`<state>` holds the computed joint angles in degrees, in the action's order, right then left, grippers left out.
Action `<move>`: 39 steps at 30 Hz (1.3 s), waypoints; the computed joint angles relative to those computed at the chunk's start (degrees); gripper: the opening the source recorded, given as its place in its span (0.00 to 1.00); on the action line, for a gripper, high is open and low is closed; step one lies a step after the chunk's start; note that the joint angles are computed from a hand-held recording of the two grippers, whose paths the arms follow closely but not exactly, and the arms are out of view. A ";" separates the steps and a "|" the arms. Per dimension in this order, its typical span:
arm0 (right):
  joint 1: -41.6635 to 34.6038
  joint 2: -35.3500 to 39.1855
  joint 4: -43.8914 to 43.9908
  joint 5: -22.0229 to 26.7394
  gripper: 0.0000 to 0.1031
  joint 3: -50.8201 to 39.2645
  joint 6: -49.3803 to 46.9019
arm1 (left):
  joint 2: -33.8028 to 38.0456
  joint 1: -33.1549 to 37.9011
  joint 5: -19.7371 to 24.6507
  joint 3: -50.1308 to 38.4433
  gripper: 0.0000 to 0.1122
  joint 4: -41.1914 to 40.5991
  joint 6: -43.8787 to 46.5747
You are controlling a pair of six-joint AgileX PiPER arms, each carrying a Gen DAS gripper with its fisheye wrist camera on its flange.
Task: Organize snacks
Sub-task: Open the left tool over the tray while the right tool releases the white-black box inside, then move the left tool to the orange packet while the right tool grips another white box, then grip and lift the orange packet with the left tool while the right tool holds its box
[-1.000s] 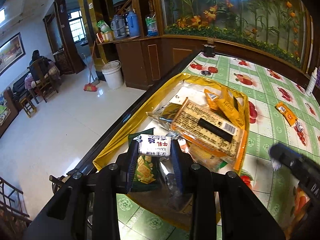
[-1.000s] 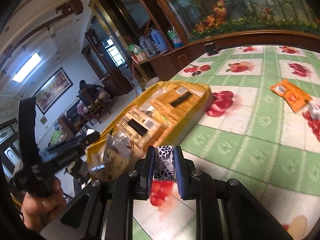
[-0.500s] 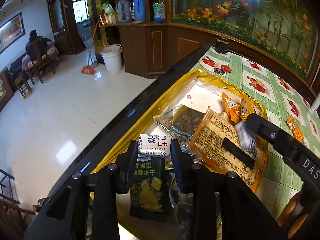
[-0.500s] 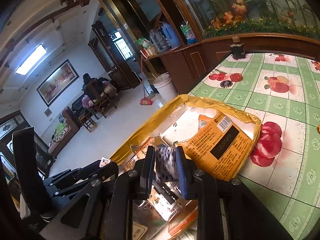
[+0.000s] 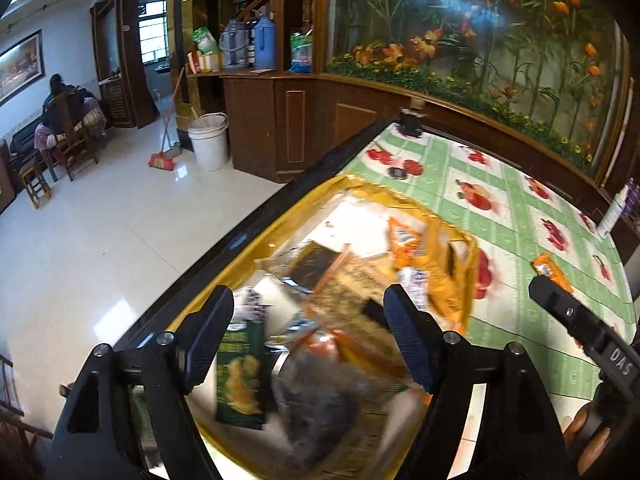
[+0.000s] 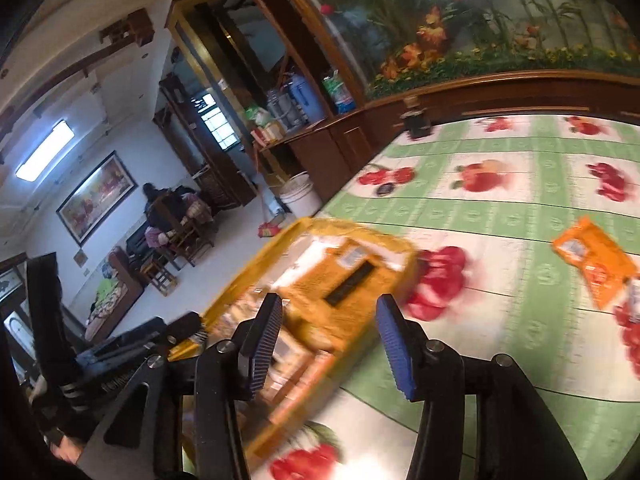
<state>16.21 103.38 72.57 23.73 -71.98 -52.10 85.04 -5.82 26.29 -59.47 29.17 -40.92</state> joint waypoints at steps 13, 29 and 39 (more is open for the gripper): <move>-15.84 -4.54 -4.05 -3.78 0.54 10.46 -4.19 | 8.31 -13.31 4.13 -9.18 0.69 -3.98 2.60; -16.87 6.57 -47.67 -0.11 0.39 -4.43 31.55 | 24.38 -20.56 13.57 -31.55 0.69 -13.72 11.52; -22.54 -0.49 -34.83 -0.96 0.19 3.82 20.16 | 39.17 -23.73 24.65 -54.09 0.69 -19.26 10.28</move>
